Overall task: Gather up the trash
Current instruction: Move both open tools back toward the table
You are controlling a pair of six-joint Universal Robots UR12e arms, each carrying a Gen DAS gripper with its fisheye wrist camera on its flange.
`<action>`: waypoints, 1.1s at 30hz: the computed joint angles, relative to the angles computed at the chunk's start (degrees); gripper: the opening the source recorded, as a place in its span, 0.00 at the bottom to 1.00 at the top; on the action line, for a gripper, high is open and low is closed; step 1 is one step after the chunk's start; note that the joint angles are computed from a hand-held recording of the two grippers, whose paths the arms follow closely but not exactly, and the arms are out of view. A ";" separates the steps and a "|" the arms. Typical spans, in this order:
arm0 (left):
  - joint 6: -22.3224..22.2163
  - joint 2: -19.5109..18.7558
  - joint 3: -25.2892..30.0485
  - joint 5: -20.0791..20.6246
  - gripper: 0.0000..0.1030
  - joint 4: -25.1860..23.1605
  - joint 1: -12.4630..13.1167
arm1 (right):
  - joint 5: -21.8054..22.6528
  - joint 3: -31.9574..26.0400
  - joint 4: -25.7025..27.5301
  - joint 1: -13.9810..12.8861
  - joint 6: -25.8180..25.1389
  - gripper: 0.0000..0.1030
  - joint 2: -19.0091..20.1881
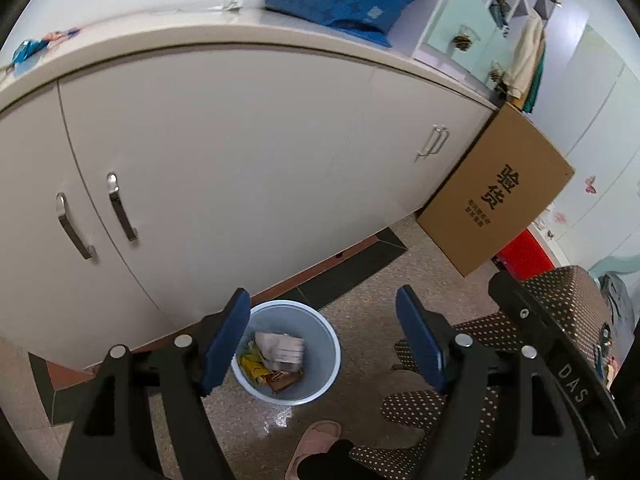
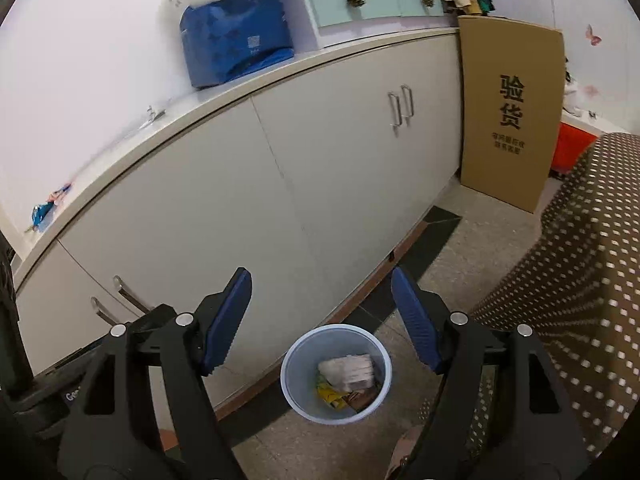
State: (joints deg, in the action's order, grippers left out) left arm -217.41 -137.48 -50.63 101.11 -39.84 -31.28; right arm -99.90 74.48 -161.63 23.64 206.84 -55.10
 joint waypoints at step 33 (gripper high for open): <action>18.50 -10.20 22.33 -19.15 0.76 -5.03 -13.13 | -22.91 41.21 -8.47 -5.00 15.67 0.70 -32.82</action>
